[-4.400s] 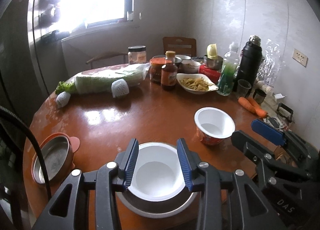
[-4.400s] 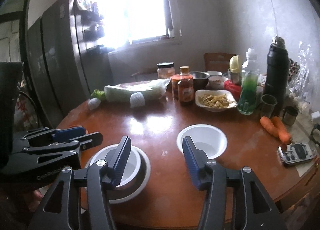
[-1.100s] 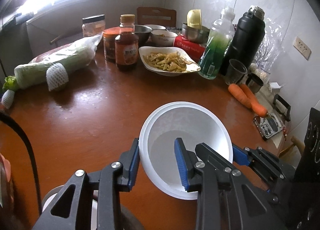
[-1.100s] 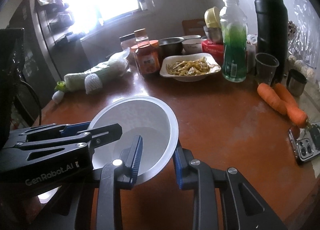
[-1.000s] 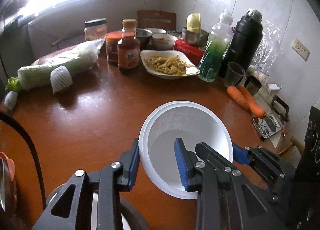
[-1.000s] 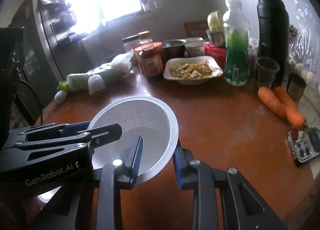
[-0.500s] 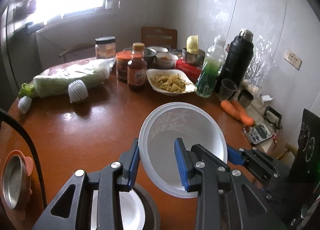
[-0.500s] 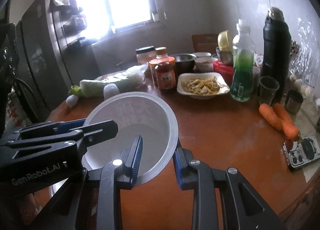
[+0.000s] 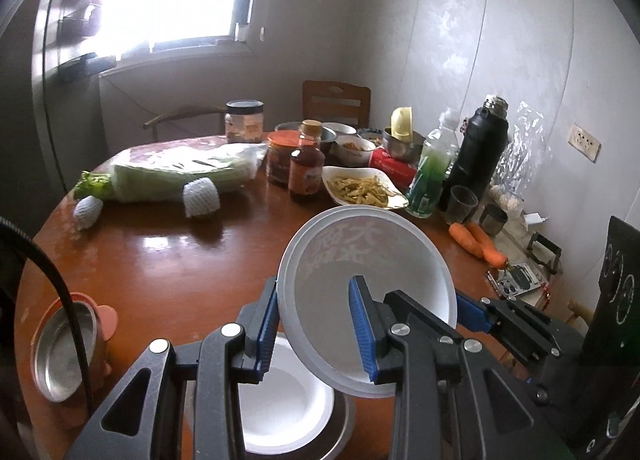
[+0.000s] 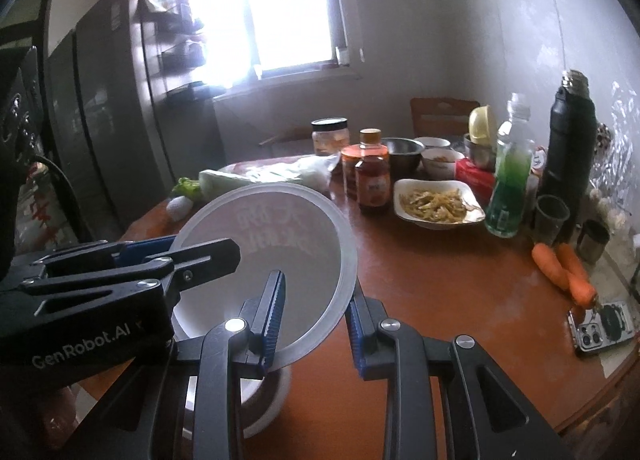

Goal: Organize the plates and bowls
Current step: 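Lift the paper bowl with both grippers and carry it over the nested bowls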

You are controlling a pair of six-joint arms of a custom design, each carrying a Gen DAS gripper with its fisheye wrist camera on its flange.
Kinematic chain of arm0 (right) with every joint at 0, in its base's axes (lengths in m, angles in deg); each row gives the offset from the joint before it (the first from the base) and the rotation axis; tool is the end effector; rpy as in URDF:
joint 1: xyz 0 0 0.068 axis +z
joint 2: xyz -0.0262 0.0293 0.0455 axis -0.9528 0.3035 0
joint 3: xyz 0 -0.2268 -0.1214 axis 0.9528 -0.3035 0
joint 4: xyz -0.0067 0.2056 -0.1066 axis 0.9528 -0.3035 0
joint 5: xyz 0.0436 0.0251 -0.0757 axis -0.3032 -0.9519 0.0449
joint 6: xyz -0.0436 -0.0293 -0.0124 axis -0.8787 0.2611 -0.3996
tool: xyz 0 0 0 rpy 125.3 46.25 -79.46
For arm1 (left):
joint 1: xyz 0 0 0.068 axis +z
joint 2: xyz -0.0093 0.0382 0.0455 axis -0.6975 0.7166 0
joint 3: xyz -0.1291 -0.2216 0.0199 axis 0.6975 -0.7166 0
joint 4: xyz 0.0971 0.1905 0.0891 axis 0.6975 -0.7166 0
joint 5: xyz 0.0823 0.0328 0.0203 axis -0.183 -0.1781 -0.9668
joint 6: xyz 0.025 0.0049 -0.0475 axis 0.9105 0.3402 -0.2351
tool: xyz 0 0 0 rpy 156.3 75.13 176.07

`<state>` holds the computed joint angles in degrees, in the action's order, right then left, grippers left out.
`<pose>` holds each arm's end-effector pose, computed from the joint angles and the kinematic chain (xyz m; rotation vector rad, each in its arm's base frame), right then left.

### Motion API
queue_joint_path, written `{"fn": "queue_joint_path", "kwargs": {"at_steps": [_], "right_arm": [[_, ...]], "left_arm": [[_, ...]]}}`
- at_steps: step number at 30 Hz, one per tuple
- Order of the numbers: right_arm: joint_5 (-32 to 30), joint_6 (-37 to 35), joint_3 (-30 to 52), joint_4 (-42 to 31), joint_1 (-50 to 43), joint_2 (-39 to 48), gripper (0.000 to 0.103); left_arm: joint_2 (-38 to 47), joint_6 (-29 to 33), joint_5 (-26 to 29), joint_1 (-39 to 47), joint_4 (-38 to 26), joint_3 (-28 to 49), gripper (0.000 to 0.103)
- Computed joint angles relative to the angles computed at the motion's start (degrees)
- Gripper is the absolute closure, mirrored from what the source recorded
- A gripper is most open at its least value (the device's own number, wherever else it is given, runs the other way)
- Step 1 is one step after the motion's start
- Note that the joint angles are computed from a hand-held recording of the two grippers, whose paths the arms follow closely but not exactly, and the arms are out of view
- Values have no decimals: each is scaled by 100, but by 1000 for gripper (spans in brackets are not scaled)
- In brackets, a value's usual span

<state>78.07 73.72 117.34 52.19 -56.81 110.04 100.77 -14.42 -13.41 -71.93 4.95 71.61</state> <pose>0.2688 0.0671 0.2176 0.1811 2.1301 0.1345 0.3431 -0.1869 0.2631 0.5883 2.2058 -0.4680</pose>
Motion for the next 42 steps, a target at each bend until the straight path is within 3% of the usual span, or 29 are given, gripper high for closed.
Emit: {"fn": "queue_joint_path", "kwargs": {"at_steps": [19,42], "right_arm": [[835,155,744,-502,1184,302,73],[761,191,767,-564,1347,542,73]], "left_arm": [[-867,212,496,869,206,-952,69],[-773,354,783,1132,35,-1112,69]]}}
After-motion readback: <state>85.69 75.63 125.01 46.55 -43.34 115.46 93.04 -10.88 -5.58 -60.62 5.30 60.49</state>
